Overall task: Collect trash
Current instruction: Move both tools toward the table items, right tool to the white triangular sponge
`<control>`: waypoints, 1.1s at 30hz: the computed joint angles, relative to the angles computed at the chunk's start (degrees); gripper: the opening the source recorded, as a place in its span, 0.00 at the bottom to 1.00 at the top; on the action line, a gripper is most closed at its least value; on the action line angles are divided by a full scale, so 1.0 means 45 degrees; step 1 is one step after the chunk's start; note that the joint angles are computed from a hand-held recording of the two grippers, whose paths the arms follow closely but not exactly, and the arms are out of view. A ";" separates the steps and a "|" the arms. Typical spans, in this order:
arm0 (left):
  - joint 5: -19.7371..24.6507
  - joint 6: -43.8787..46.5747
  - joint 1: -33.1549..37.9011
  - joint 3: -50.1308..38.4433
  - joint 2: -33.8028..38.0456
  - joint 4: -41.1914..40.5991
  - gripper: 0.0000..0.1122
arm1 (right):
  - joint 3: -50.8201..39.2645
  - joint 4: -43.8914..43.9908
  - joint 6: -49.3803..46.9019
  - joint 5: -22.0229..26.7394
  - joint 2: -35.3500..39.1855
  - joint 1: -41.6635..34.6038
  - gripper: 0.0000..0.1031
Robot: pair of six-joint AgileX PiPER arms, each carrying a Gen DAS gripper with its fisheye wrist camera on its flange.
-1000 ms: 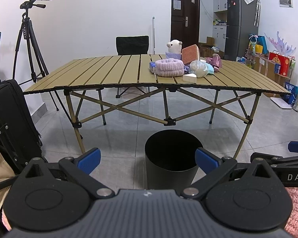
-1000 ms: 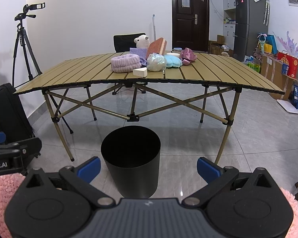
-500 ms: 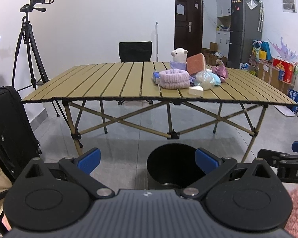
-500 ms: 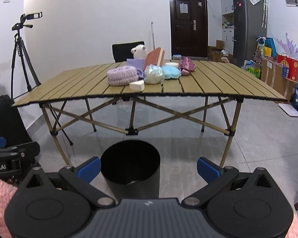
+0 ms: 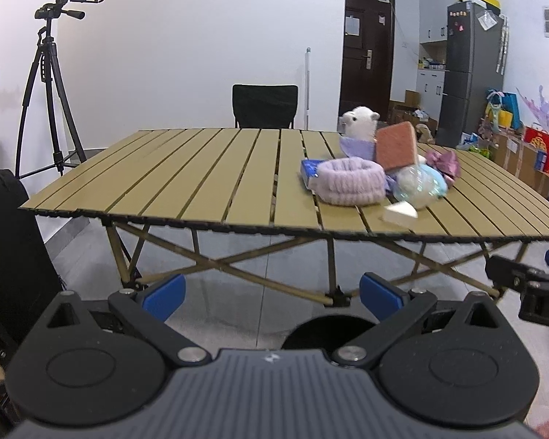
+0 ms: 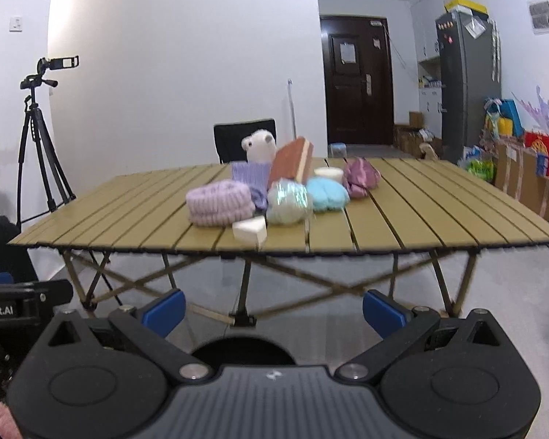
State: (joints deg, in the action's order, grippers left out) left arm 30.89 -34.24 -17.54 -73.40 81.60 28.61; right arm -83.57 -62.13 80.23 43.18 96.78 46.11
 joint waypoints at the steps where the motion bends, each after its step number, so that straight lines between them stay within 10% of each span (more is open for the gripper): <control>1: -0.0088 0.0101 0.0149 -0.0380 0.0399 -0.0100 0.92 | -0.0377 -0.0252 -0.0048 -0.0113 0.0362 -0.0199 1.00; 12: 0.0838 0.2232 0.1422 -0.6601 0.5143 -0.2113 0.92 | -0.6268 -0.0331 -0.2079 -0.1895 0.5007 -0.2283 0.97; 24: 0.1686 0.3561 0.2130 -0.9128 0.7271 -0.3490 0.92 | -1.3790 0.4015 -0.7531 0.0068 1.0189 -0.2549 0.47; 33: 0.2250 0.3679 0.2017 -0.9851 0.7687 -0.3844 0.92 | -1.1403 0.2720 -0.5623 -0.0916 0.8898 -0.2445 0.32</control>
State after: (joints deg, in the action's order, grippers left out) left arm 41.02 -17.68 -8.47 -117.73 116.20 11.31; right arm -134.88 -49.89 54.92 39.06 136.82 35.11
